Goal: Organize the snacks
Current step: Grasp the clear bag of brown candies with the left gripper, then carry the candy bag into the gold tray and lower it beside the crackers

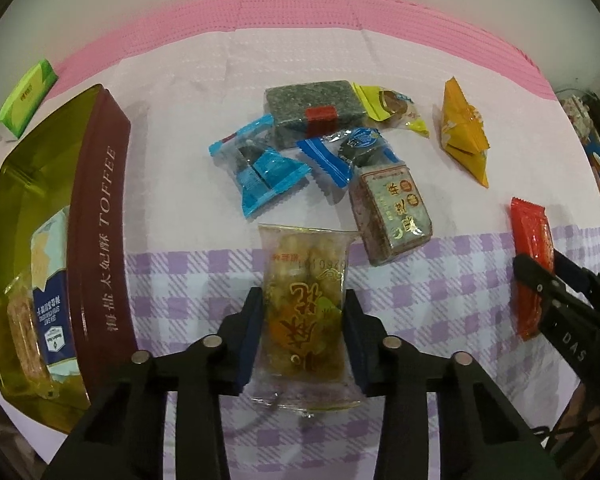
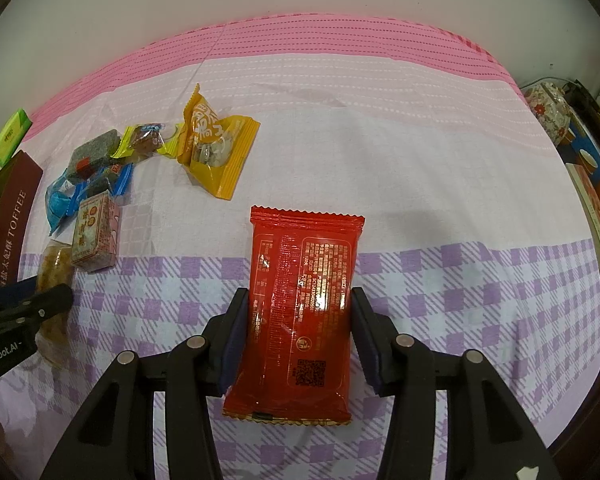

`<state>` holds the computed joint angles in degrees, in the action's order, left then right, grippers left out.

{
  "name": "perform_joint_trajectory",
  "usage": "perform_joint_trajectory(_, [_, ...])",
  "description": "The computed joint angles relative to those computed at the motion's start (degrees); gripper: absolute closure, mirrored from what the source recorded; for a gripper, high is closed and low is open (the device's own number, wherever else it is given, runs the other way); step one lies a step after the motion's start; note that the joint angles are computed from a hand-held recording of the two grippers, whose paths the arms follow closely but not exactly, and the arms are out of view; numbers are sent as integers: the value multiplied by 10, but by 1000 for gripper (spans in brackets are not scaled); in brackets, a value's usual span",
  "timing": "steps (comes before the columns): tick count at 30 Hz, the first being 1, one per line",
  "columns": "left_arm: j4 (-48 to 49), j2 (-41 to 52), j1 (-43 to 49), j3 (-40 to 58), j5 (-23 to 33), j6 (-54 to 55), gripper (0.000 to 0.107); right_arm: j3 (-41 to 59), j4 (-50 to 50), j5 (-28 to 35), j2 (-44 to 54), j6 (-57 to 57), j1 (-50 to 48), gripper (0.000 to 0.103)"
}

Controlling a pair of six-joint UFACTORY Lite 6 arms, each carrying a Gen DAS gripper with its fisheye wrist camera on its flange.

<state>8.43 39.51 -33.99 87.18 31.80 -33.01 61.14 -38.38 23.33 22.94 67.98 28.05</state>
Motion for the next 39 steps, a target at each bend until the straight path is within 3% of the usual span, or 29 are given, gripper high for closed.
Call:
perform_joint_trajectory(15, [-21, -102, -6, -138, -33, 34, 69, -1, -2, -1, 0, 3, 0, 56])
perform_joint_trajectory(26, [23, -189, -34, -176, -2, -7, 69, -2, -3, -1, -1, 4, 1, 56])
perform_joint_trajectory(32, [17, -260, -7, -203, 9, 17, 69, -3, -4, -1, -1, 5, 1, 56])
perform_joint_trajectory(39, [15, -299, 100, -185, 39, 68, 69, -3, -6, -2, -1, 8, 1, 55])
